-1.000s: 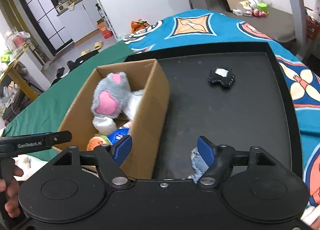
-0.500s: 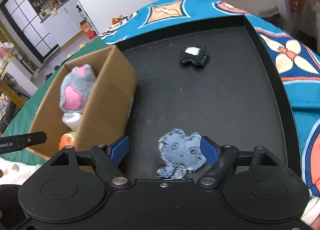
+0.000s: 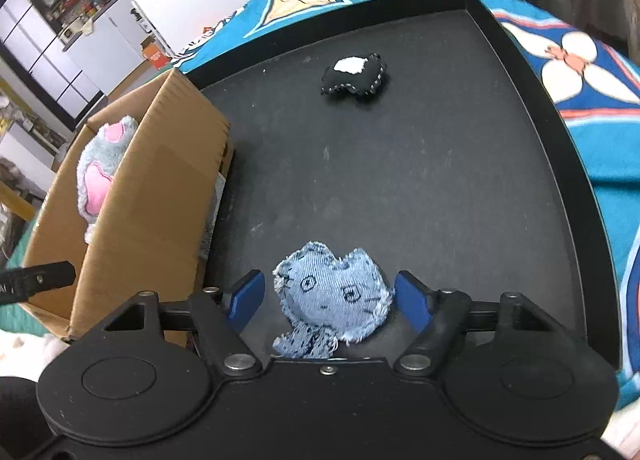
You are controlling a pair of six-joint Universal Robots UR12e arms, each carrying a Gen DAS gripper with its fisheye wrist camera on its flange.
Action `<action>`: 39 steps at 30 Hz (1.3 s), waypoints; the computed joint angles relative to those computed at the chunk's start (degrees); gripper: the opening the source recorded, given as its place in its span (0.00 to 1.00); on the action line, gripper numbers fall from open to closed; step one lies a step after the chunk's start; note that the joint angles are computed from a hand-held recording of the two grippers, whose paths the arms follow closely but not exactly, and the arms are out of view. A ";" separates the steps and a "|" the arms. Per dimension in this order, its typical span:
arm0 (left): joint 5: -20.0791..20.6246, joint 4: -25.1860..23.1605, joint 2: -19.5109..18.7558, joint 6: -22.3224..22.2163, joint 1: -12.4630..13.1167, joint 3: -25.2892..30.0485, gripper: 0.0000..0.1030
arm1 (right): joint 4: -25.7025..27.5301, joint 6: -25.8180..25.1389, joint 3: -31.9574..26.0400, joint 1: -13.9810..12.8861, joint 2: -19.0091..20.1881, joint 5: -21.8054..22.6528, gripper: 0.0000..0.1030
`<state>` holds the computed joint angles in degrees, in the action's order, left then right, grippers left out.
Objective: Organize soft objects
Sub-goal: 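Reach the right tool to the blue-grey cloth patch and grasp it, then carry the cloth patch into the box and open the right tool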
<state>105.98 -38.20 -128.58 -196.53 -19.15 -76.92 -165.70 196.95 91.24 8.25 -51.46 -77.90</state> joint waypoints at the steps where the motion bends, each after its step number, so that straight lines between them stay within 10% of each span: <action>1: 0.51 -0.59 -0.18 -0.05 -0.13 0.36 0.70 | -0.38 -0.80 0.00 0.24 0.04 -0.83 0.57; 17: 3.06 -4.16 -0.90 0.15 -0.81 2.52 0.70 | -2.83 2.03 1.67 -1.45 -1.18 -0.42 0.11; 39: 0.57 0.51 1.49 0.07 0.19 -1.31 0.70 | -7.45 2.47 2.15 -1.19 -3.68 -2.28 0.08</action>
